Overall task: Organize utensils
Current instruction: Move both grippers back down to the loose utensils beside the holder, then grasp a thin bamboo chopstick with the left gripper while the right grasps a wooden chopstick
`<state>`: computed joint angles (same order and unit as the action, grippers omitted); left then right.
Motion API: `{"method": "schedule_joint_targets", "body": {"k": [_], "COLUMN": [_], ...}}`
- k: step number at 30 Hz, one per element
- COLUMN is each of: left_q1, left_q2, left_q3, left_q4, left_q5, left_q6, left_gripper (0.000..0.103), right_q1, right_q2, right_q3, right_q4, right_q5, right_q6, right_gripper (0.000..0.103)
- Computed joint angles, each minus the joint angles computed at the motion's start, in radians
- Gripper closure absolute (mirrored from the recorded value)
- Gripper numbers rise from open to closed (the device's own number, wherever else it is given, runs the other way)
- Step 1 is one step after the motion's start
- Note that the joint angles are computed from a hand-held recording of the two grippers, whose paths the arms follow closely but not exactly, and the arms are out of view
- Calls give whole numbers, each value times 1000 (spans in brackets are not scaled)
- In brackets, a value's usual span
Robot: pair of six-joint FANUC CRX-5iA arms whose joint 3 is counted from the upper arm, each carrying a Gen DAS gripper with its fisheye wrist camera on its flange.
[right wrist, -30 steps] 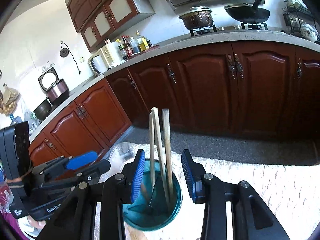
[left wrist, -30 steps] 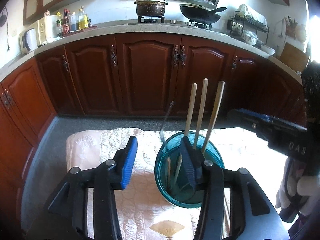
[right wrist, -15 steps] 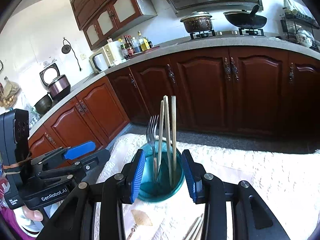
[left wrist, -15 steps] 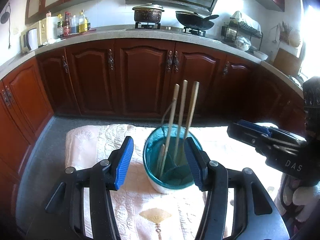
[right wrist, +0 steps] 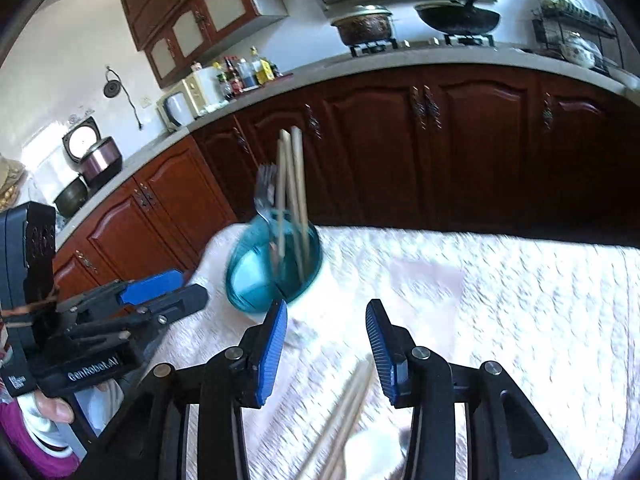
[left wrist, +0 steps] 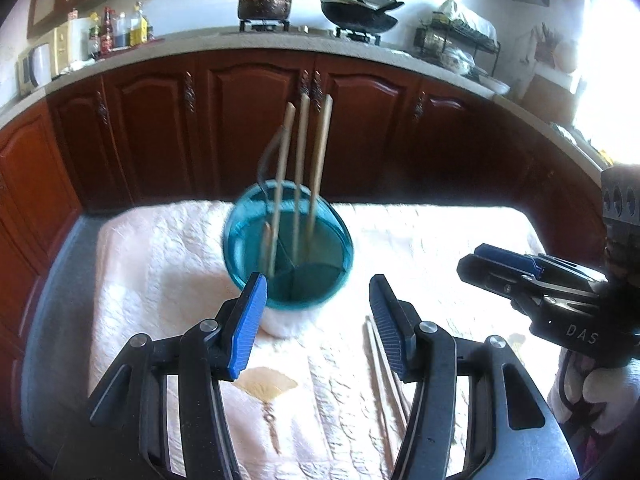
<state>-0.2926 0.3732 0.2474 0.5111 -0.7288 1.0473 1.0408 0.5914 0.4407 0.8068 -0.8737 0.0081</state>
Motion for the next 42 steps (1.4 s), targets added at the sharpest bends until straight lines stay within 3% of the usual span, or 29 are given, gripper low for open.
{"method": "schedule_joint_targets", "body": {"k": [5,11,15,21,30,33,35,39,42], "left_q1": [-1,-8,-13,-15,-24,-35,-48,-73,-89], "left_q2": [19,62,80,89,125,132,142,187,227], "left_q3": [-15,-4,0,1,33,39,49,109,160], "left_q4": [26,-7,-44,-82,-86,-76,-79,-116,-135], "left_q5": [-54,-130,-161,-180,-209,-215,-218,-238,-263], "left_q6": [-17,1,23,37,50,35,29,51,75], "left_gripper": [50,50,50,50,50,50,50,50,51], "right_q1": [9,-9,-27,-55,-58,-61,-68,-46,-50], "right_q2": [-46,-64,25,158,264,239,176,202,102], "right_q3": [-103,-188,-56,141,331,287,180,215,45], "right_q4": [-34,-133,-304,-456,-470,-482,-499,-442,-425], "right_q5": [-2,88,44,-47,-184,-187,-81,-200,-80], "right_q6": [-63,-97,78,239,340,320,242,265,141], "right_gripper": [63,63,74,82,89,92,93,93,93]}}
